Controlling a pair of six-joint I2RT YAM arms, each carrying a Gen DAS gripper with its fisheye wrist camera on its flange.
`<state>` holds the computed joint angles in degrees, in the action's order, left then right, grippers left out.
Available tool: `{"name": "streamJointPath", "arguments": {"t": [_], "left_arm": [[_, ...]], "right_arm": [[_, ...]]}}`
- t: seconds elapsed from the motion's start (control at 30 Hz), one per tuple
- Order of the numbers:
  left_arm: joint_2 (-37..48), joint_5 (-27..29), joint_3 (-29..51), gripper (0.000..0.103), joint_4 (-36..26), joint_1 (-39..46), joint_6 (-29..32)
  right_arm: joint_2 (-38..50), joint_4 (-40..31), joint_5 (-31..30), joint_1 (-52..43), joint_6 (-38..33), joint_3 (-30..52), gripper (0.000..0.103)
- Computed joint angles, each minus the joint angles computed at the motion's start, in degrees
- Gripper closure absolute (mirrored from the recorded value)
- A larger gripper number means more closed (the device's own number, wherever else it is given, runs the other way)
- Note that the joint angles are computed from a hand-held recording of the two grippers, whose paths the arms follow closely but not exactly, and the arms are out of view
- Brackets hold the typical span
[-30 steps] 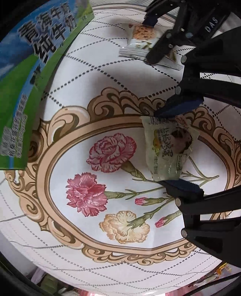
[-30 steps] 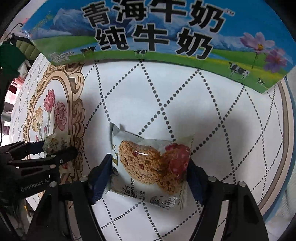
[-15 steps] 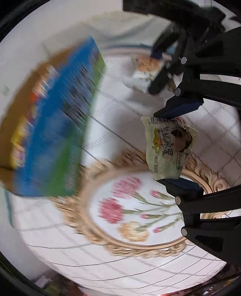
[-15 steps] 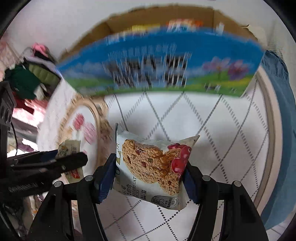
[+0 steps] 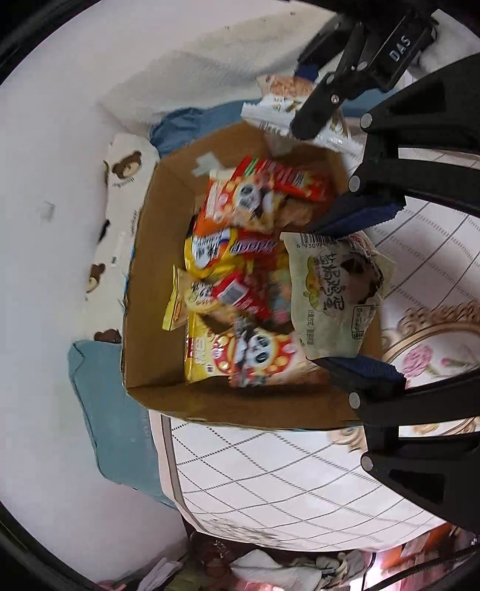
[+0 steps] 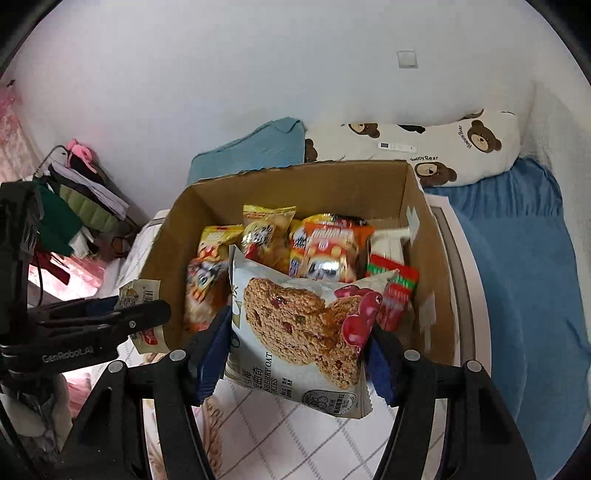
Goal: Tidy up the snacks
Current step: 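Carry both packets into the box and open both tools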
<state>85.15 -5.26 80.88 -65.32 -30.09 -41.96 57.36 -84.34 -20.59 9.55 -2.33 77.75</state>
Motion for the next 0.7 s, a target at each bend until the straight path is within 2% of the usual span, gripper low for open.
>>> {"name": "streamJointPath", "arguments": {"t": [0.03, 0.1, 0.3, 0.4, 0.67, 0.7], "left_arm": [[0.73, 1.06, -2.19, 0.047, 2.25, 2.11, 1.57], [3.44, 2.72, -1.78, 0.047, 2.77, 4.59, 3.23], [7.42, 7.38, -1.29, 0.047, 2.24, 7.38, 4.62], [8.01, 10.08, -2.86, 0.047, 3.19, 8.68, 4.24], [9.2, 12.26, -3.7, 0.046, 3.53, 8.72, 3.77], [9.2, 12.65, -3.61, 0.046, 3.46, 8.67, 3.72]], "right_arm": [[1.78, 1.11, 1.37, 1.19, 1.07, 0.34, 0.035], [4.37, 2.48, 1.04, 1.55, 0.69, 0.2, 0.035], [7.52, 7.21, 3.36, 5.46, 3.43, -4.04, 0.035], [7.31, 8.24, 3.79, 5.99, 3.48, -6.49, 0.035], [9.35, 8.0, 2.98, 5.96, 2.54, -8.62, 0.032], [9.58, 7.77, 3.2, 6.09, 2.59, -8.63, 0.029]]}}
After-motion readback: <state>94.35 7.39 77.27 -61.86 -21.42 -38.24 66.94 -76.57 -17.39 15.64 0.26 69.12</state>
